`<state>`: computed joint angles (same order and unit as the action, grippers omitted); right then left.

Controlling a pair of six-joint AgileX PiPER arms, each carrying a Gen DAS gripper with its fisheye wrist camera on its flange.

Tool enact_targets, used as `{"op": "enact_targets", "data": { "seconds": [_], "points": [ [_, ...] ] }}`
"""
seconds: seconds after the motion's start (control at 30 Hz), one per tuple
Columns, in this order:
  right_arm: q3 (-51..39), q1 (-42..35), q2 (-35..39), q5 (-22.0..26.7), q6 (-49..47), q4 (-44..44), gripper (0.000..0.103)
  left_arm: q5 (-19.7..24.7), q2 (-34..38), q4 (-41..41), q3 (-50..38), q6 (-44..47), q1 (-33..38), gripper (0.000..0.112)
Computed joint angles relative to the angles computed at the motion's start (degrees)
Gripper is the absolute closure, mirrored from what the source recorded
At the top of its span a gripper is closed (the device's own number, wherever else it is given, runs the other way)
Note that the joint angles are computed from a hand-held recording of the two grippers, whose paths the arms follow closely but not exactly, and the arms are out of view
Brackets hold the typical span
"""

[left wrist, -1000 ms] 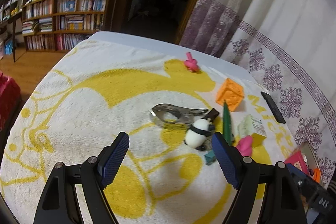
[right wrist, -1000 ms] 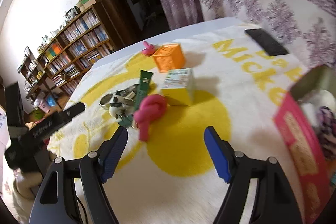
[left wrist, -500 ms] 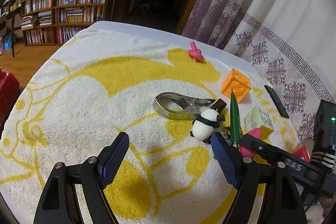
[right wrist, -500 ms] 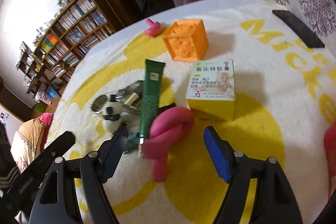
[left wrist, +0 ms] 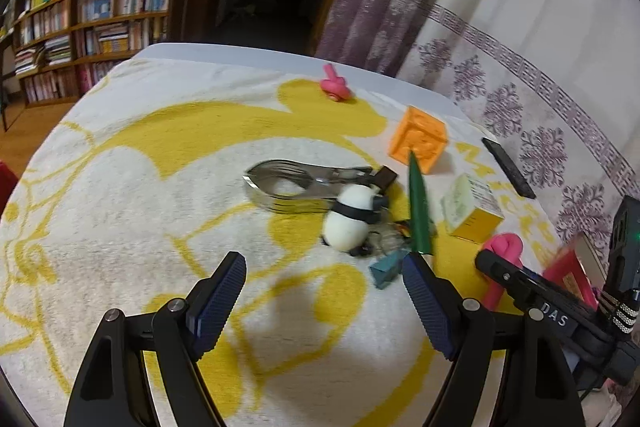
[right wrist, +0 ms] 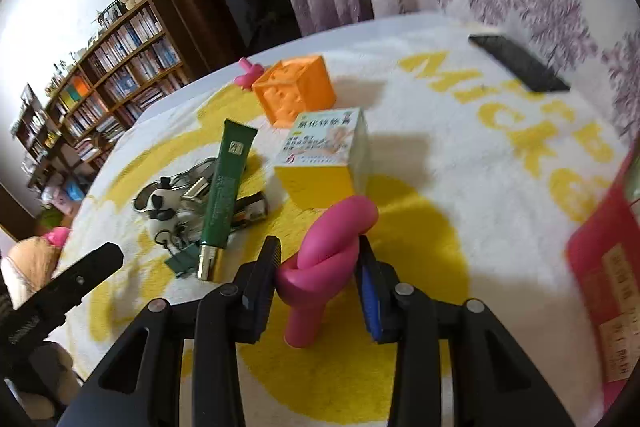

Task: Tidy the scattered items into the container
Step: 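Grasp the pink knotted rubber toy with the right gripper, then grasp the second teal binder clip with the left gripper while the right holds the pink toy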

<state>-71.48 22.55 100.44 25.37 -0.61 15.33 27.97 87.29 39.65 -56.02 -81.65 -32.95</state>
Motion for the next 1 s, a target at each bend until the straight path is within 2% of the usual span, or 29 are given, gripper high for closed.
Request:
{"op": "enact_targets", "data": {
  "seconds": [0.17, 0.3, 0.37, 0.5, 0.67, 1.0],
  "points": [
    [-0.8, 0.1, 0.6, -0.3, 0.2, -0.4, 0.063, -0.3, 2.7, -4.3, -2.9, 4.6, -0.8, 0.030],
    [-0.1, 0.1, 0.0, -0.7, -0.1, 0.2, 0.063, 3.6, 5.8, -8.0, -7.6, 7.0, -2.0, 0.030],
    [-0.2, 0.3, 0.0, -0.7, 0.5, -0.6, 0.063, 4.6, 7.3, -9.4, -9.5, 7.6, -2.2, 0.044],
    [0.4, 0.2, -0.6, -1.3, -0.1, -0.1, 0.063, 4.8, 10.7, -13.6, -12.4, 9.2, -1.3, 0.058],
    [0.7, -0.2, -1.0, -1.3, -3.1, 2.9, 0.063, 5.1, 11.6, -12.1, -13.4, 5.1, -0.7, 0.060],
    [0.8, -0.1, -1.3, -1.0, -5.2, 4.6, 0.063, 13.5, 16.5, -6.7, -20.0, 5.4, -3.4, 0.060]
  ]
}}
